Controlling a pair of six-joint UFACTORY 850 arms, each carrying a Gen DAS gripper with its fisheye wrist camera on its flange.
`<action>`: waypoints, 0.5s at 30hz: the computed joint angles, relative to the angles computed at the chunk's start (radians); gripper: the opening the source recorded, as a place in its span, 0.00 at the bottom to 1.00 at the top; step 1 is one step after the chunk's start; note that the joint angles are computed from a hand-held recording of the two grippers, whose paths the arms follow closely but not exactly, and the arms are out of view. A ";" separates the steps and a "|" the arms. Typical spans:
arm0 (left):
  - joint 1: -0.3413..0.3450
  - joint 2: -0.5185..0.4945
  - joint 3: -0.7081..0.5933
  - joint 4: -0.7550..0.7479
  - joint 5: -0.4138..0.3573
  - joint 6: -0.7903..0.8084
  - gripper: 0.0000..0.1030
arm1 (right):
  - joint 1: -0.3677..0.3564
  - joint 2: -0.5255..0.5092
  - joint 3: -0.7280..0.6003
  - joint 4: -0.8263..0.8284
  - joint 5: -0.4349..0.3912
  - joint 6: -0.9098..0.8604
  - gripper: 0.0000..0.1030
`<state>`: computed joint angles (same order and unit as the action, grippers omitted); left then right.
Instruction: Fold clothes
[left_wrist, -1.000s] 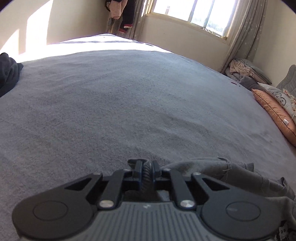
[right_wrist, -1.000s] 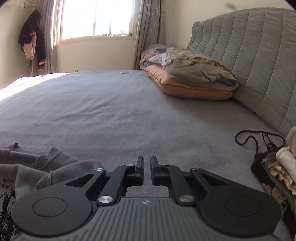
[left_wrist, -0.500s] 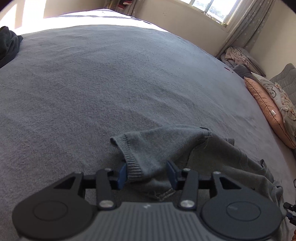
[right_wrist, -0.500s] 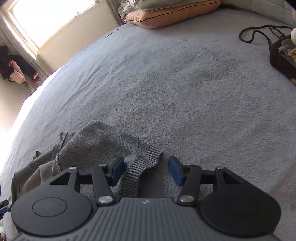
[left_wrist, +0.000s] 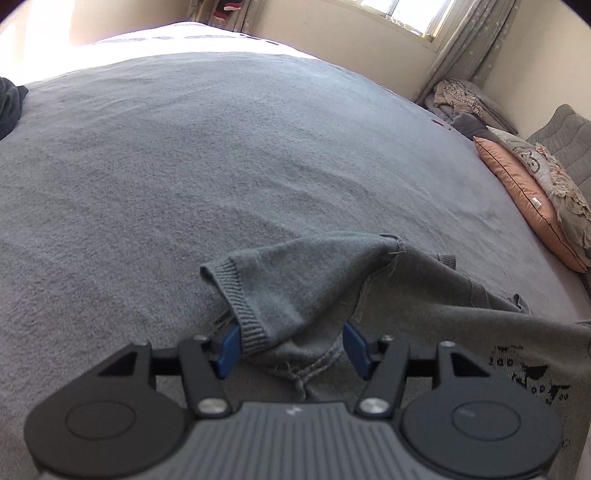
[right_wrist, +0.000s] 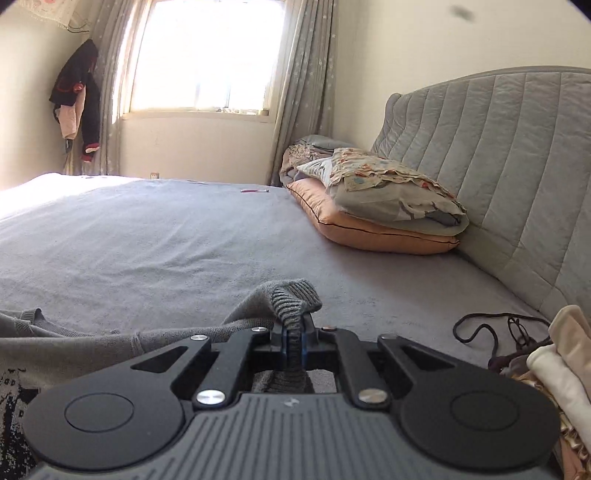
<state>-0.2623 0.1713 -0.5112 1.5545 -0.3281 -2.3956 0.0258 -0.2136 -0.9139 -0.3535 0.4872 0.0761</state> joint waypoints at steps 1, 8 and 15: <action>-0.002 0.001 0.000 -0.001 -0.002 0.001 0.58 | 0.013 -0.017 -0.010 0.064 -0.038 -0.089 0.07; 0.015 0.041 0.026 0.067 0.020 -0.102 0.58 | 0.002 -0.041 -0.001 0.164 -0.054 -0.182 0.07; 0.001 0.033 0.019 0.138 0.015 -0.137 0.59 | 0.017 -0.014 0.032 0.366 0.102 -0.385 0.07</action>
<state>-0.2613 0.2043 -0.4921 1.6927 -0.3129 -2.5325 0.0427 -0.2276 -0.8816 0.0130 0.5893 -0.3087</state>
